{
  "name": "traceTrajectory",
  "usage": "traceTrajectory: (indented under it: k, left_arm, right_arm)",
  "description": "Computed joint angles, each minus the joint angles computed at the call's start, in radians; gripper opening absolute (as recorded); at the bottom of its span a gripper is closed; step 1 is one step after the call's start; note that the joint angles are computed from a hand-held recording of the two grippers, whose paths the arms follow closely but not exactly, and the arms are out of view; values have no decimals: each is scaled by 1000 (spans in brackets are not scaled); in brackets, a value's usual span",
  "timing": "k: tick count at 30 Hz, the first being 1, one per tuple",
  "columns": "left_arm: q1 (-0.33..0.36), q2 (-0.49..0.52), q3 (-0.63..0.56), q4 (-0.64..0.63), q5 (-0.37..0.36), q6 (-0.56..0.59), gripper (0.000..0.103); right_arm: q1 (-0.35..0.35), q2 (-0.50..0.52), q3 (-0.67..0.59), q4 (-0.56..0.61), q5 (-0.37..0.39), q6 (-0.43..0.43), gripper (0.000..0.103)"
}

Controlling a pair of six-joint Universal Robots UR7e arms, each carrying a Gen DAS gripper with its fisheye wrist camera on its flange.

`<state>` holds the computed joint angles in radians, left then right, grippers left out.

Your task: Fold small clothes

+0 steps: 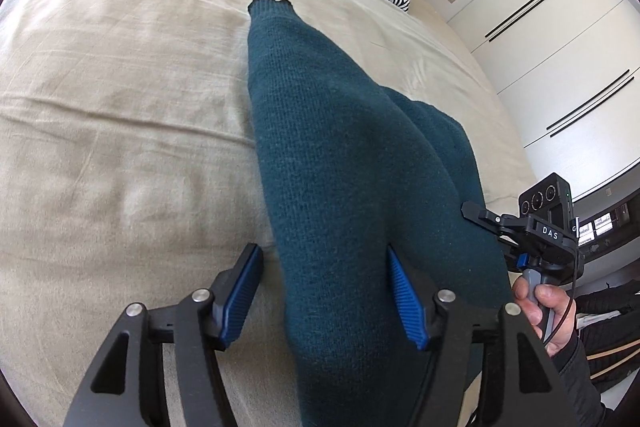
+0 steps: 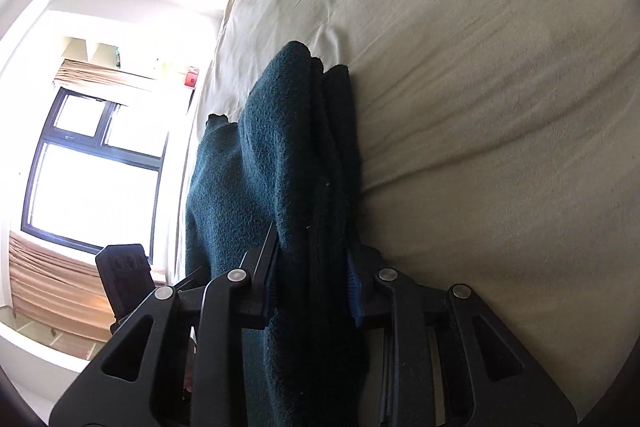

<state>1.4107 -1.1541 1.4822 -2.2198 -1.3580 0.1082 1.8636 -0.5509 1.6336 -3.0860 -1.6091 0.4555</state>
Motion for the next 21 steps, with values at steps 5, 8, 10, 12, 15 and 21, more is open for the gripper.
traceTrajectory:
  k: [5, 8, 10, 12, 15, 21]
  left_arm:
    - [2, -43, 65, -76, -7, 18, 66]
    - [-32, -97, 153, -188, 50, 68, 76]
    - [-63, -143, 228, -304, 103, 105, 89]
    - [-100, -193, 314, -457, 155, 155, 96]
    - [-162, -258, 419, -661, 215, 239, 103]
    - [-302, -296, 478, -936, 394, 418, 103]
  right_arm:
    - [10, -17, 18, -20, -28, 23, 29]
    - [46, -41, 28, -52, -129, 16, 29]
    - [86, -62, 55, -115, -233, -8, 29]
    - [140, -76, 70, -168, -353, -57, 37]
    - [249, -61, 35, -224, -611, -187, 60]
    - [406, 57, -125, -577, -884, -683, 100]
